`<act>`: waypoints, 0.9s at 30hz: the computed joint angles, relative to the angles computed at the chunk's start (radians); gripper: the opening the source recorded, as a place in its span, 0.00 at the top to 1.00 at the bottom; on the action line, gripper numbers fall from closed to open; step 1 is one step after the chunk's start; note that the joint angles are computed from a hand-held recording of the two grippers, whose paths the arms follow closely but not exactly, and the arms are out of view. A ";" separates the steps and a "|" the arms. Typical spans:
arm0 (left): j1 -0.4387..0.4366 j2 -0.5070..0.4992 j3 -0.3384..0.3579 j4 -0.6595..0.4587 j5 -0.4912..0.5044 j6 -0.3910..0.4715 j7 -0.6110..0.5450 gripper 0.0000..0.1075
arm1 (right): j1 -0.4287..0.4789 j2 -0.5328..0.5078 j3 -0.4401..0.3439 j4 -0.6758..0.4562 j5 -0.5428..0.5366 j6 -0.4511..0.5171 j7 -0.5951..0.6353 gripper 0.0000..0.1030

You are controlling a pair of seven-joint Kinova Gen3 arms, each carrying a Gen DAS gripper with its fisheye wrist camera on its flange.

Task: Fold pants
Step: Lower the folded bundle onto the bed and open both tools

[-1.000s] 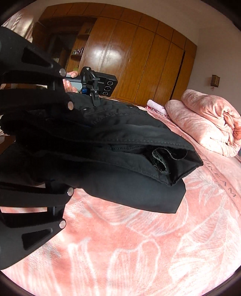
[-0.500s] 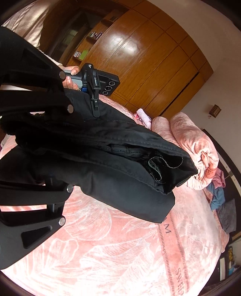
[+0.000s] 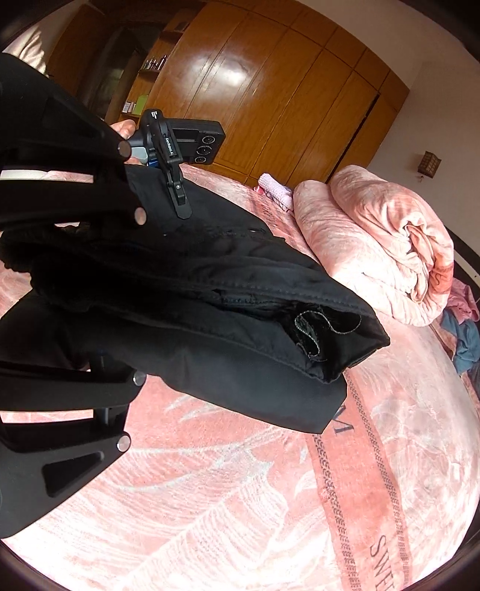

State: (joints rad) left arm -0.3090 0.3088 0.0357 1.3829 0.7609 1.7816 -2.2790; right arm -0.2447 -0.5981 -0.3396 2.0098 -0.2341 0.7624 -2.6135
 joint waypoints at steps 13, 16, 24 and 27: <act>-0.032 0.033 -0.006 0.068 -0.002 -0.035 -0.080 0.29 | 0.017 -0.024 -0.020 0.196 -0.052 -0.130 -0.080 0.24; -0.058 0.009 -0.020 0.081 -0.009 -0.040 -0.118 0.22 | 0.032 -0.087 -0.056 0.225 -0.058 -0.126 -0.126 0.23; -0.122 -0.039 -0.065 0.102 -0.016 -0.006 -0.169 0.17 | 0.062 -0.190 -0.106 0.217 -0.062 -0.045 -0.184 0.22; -0.121 -0.036 -0.070 0.111 -0.010 -0.013 -0.150 0.17 | 0.084 -0.228 -0.129 0.224 -0.083 -0.034 -0.202 0.22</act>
State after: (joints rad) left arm -0.4298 0.2729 -0.0340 1.4935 0.7508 1.7688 -2.4285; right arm -0.1610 -0.8261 -0.4684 2.2335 -0.3175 0.7287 -2.8152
